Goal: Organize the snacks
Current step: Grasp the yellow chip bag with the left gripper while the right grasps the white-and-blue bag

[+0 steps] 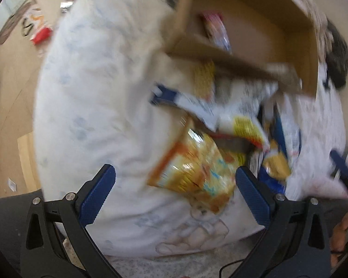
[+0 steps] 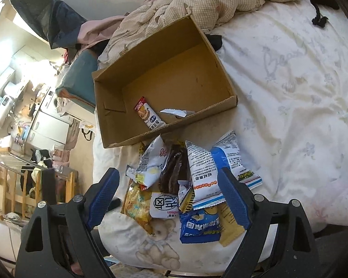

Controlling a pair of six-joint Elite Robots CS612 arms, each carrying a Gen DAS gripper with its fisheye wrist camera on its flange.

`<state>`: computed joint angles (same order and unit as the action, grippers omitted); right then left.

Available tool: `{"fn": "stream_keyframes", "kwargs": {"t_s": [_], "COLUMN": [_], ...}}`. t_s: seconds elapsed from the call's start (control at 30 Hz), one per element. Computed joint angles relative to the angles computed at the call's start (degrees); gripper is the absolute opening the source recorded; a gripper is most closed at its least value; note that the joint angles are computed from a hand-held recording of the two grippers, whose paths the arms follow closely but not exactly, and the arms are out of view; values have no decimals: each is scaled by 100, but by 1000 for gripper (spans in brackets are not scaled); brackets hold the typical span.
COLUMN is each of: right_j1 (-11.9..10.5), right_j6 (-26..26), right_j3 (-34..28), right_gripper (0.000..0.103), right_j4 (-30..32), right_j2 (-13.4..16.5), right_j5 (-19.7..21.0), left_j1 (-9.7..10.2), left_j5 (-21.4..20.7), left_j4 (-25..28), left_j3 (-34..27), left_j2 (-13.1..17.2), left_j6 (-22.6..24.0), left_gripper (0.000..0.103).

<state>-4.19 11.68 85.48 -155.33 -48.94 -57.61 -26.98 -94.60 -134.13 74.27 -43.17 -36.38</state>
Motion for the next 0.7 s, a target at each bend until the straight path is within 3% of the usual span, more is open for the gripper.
{"fn": "stream_keyframes", "kwargs": {"t_s": [0.17, 0.4, 0.53, 0.6, 0.7], "right_j1": [-17, -73, -111, -108, -104], "right_j6": [41, 204, 404, 462, 485], "right_j3": [-3, 26, -8, -52, -160], "right_gripper": [89, 89, 89, 89, 89], "right_j4": [13, 28, 95, 179, 394], "right_j2": [3, -3, 33, 58, 120], "right_j5": [-32, -146, -154, -209, -248], "left_j1": [-186, -316, -294, -276, -228], "left_j5": [-80, 332, 460, 444, 301], "left_j4": [677, 1065, 1170, 1130, 893], "left_j3": [-443, -676, -652, -567, -329], "left_j2": [284, 452, 417, 351, 179], "left_j6": [1074, 1363, 1391, 1395, 1323], "left_gripper": [102, 100, 59, 47, 42]}}
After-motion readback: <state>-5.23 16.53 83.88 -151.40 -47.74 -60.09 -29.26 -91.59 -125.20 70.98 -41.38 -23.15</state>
